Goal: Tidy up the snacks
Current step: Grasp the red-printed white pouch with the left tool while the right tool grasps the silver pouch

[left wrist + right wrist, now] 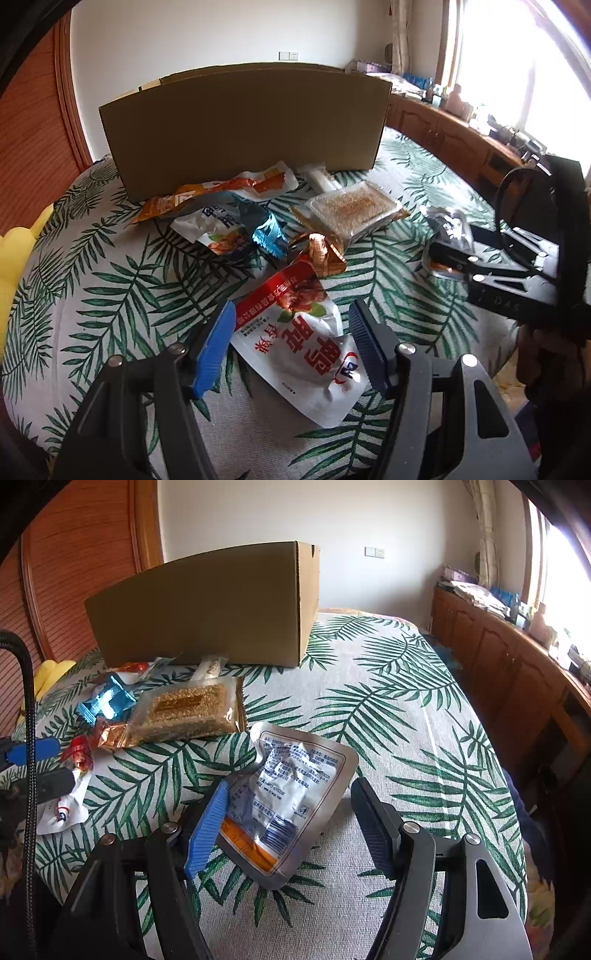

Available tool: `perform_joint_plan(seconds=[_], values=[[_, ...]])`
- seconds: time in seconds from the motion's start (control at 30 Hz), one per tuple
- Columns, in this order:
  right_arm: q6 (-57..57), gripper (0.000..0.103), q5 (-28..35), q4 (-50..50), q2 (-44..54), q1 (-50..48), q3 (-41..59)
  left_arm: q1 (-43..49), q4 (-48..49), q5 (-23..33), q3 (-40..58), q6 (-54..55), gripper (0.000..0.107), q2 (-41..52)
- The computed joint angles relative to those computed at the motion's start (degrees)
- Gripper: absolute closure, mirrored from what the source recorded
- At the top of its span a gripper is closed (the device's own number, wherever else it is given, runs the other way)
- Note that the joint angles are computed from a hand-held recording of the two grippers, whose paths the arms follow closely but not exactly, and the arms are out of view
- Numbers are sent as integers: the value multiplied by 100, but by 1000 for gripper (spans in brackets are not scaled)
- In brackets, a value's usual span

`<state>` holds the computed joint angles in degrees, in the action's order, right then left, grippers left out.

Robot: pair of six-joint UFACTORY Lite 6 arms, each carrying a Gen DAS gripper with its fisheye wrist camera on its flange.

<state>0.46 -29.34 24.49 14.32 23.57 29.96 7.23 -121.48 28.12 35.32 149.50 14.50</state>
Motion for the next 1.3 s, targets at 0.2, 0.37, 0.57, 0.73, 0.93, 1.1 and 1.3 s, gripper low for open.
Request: perform_joint_plan(seconds=[0.2,0.37,0.57,0.73,0.93,1.1,1.3], values=[[-13,33,1,43,14,32,19,-110,-917,-112,-175,1002,40,50],[-63,33,8,91,19,39,31,186,-429,-30,-146,691,38,150],[-129,33,18,192,29,84,52,330,-95,-18,-209,484,41,68],[-82,33,8,177,14,94,38,410,139,67,-482,539,45,-170],[-167,33,15,260,7,91,44,814,904,414,-606,117,50,-298],[-177,33,-15,285,60,111,65,973,1250,514,-491,-195,50,-279],[-204,35,-44,323,58,153,61,1130,1477,641,-451,-390,50,-495]])
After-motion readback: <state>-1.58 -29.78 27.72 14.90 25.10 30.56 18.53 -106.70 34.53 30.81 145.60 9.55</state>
